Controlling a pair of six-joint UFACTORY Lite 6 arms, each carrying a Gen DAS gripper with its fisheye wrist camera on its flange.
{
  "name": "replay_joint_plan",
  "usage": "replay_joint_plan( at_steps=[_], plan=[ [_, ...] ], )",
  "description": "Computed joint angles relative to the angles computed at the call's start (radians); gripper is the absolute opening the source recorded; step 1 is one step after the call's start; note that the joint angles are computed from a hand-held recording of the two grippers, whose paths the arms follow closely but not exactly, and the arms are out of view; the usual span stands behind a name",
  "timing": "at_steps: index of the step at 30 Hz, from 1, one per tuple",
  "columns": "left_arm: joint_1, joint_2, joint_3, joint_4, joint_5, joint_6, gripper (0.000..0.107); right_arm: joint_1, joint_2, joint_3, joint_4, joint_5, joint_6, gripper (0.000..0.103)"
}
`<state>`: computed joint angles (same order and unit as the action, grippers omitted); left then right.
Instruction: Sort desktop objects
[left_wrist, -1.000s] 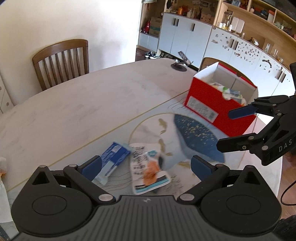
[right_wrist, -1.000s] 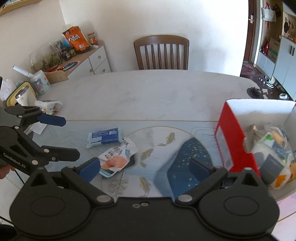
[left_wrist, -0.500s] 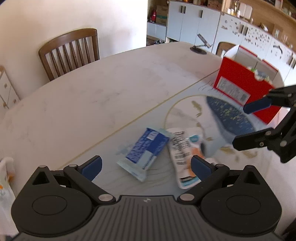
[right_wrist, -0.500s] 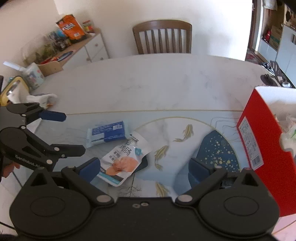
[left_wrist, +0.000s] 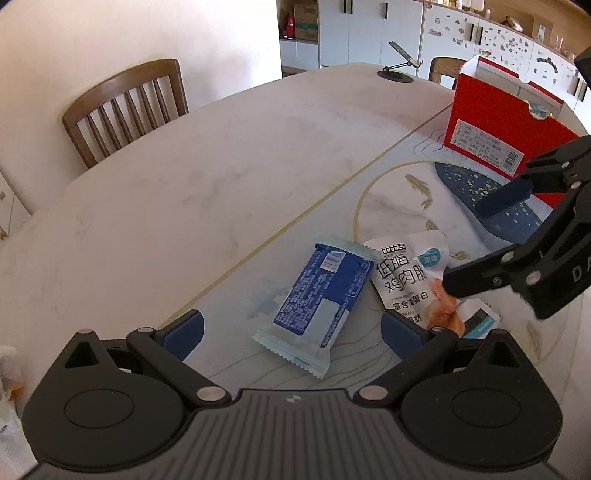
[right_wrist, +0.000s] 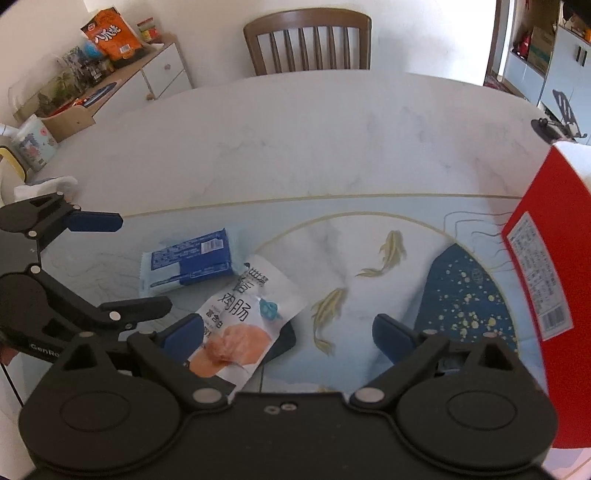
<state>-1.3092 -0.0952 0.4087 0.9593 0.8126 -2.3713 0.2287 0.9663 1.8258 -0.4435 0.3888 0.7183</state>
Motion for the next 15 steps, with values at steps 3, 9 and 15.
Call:
replay_joint_plan(
  at_steps=[3, 9, 15],
  plan=[
    [0.018, -0.006, -0.019, 0.041, -0.027, -0.018, 0.103, 0.006, 0.051, 0.072, 0.028, 0.028, -0.023, 0.096],
    [0.027, -0.006, -0.037, 0.072, -0.046, -0.045, 0.102, 0.028, 0.173, 0.257, -0.021, 0.150, 0.027, 0.088],
    [0.041, 0.000, -0.046, 0.110, -0.066, -0.065, 0.102, 0.036, 0.252, 0.391, 0.032, 0.228, -0.005, 0.083]
  ],
)
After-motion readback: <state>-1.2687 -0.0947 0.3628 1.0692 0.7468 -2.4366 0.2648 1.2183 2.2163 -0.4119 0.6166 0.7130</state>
